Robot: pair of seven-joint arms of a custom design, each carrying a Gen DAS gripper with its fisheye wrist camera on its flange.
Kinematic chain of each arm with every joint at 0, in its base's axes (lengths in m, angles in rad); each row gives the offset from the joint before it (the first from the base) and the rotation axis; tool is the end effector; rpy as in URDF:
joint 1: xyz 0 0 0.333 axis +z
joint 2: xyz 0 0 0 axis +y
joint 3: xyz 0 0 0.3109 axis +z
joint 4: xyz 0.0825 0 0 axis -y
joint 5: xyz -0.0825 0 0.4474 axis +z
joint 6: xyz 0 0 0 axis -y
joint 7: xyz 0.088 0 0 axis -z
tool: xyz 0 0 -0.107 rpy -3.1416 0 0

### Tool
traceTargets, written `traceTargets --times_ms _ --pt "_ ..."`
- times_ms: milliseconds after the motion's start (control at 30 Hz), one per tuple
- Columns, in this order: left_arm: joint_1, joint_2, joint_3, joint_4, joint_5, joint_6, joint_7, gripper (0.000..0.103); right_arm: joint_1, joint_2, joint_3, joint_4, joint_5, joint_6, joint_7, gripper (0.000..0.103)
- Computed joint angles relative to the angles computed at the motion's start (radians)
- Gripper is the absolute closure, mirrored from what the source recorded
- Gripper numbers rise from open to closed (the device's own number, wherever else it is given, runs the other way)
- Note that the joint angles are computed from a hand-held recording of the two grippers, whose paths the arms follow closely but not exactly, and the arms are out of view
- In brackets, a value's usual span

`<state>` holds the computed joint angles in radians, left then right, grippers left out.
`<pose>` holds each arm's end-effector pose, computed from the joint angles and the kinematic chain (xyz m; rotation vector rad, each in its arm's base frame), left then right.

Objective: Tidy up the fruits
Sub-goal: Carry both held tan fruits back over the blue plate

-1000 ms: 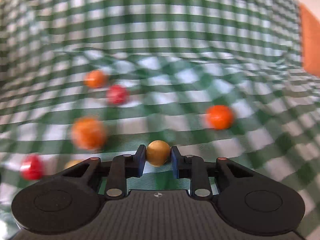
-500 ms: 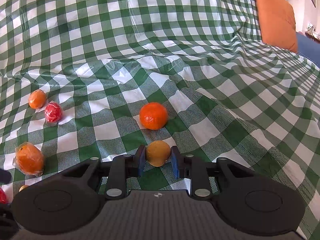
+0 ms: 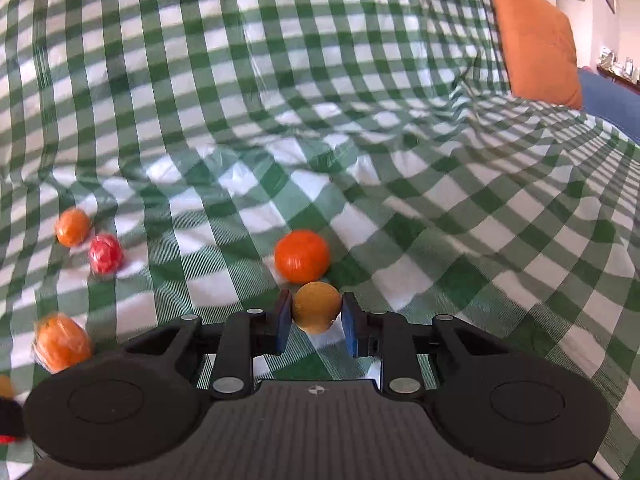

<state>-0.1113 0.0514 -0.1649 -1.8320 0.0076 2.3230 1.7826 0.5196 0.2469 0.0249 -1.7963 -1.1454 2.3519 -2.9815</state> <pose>0.6494 -0.1821 0.5212 -1.4436 2.4057 -0.4596 0.6162 0.3570 0.4163 -1.2654 2.0346 -0.9817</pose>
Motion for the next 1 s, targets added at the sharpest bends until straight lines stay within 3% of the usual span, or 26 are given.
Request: traceTargets --times_ms 167,300,533,667,867,1000 --pt "0.034 -0.212 0.033 -0.178 0.006 0.015 -0.006 0.076 0.01 -0.035 0.006 -0.044 -0.068 -0.004 0.031 0.076" --pt "0.078 -0.375 0.063 -0.298 0.034 -0.037 -0.031 0.076 0.014 -0.099 0.04 -0.1 -0.056 -0.055 -0.012 0.075" --pt "0.147 -0.651 0.13 -0.47 -0.001 -0.124 -0.054 0.076 0.019 -0.369 0.165 -0.272 -0.158 -0.102 0.007 0.075" --pt "0.169 -0.753 0.178 -0.517 -0.048 -0.219 -0.035 0.076 0.025 -0.483 0.241 -0.323 -0.107 -0.039 -0.112 0.075" --pt "0.195 -0.893 0.211 -0.611 -0.094 -0.249 -0.017 0.076 0.051 -0.528 0.304 -0.313 0.093 0.154 -0.233 0.075" --pt "0.202 -0.978 0.226 -0.669 -0.115 -0.24 0.002 0.076 0.055 -0.496 0.335 -0.266 0.231 0.223 -0.315 0.075"
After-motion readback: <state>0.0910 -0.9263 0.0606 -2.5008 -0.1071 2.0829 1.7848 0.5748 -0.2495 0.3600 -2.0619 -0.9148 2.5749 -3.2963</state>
